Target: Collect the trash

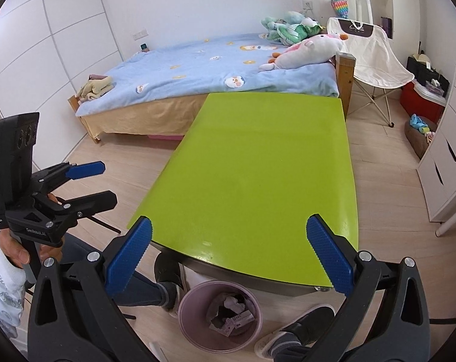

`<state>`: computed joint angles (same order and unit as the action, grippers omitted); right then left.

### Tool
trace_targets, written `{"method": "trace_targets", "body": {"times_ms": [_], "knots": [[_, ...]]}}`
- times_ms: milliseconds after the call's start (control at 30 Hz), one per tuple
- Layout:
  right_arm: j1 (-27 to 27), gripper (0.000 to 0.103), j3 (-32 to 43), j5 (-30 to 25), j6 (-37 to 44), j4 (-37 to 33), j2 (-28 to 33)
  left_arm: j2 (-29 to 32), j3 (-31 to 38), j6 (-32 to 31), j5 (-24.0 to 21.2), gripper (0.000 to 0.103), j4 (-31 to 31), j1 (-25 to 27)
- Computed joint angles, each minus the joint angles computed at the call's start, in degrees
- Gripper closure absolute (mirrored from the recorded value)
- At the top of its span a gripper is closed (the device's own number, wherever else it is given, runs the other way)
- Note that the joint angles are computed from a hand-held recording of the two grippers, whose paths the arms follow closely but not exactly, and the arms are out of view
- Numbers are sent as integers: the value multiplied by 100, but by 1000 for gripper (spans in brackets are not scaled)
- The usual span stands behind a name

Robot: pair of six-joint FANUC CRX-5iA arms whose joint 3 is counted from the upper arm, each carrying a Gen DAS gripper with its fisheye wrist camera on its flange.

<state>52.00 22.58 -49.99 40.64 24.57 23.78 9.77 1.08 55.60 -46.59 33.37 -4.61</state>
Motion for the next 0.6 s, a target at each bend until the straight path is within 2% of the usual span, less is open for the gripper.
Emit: {"method": "trace_targets", "body": {"times_ms": [67,200,433,600], "knots": [[-6,3,-20,34,15,10,-12,10,2,20,-10,6,-6,2],[-21,3,-59,85,19,16,-31,22,137,364,44,6,-418,-37],[-25,3,-15,34,37,-13,-16,53,106,330,-5,6,-161,54],[-29,3,4,6,16,13,3,69,153,278,-64,6,-202,54]]}}
